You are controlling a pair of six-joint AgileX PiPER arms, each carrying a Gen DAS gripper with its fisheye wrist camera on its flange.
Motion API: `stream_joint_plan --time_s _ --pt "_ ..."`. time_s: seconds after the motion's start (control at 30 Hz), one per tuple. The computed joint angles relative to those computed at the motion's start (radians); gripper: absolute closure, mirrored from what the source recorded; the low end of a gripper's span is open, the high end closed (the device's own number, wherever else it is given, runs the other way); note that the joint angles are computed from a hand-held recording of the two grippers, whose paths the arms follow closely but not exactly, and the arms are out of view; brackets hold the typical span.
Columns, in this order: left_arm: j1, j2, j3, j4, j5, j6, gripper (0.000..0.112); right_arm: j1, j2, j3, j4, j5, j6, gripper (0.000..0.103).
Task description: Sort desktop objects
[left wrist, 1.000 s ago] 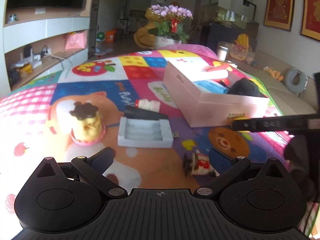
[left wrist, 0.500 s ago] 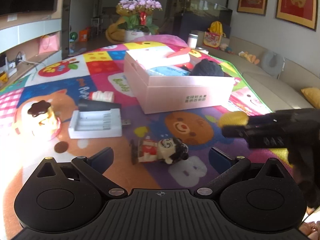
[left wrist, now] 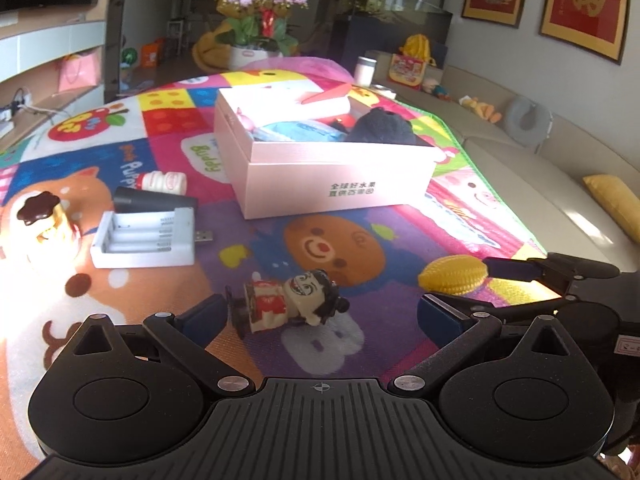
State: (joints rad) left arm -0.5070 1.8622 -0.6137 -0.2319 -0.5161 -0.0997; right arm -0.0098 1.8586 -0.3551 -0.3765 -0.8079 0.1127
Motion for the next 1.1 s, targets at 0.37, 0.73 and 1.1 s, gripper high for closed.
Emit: stream_joint_plan --time_s 0.37,0.73,1.1 --pt "-0.076 0.072 -0.094 -0.511 -0.006 0.433 0.009 0.022 0.007 0.029 0.059 -0.062 -0.043 0.003" --pt "-0.05 0.027 -0.033 -0.418 -0.062 0.364 0.009 0.038 0.008 0.039 0.097 -0.08 -0.074 0.0" --pt "-0.077 0.081 -0.139 -0.534 0.021 0.458 0.035 0.043 0.006 0.038 0.106 -0.077 -0.078 0.0"
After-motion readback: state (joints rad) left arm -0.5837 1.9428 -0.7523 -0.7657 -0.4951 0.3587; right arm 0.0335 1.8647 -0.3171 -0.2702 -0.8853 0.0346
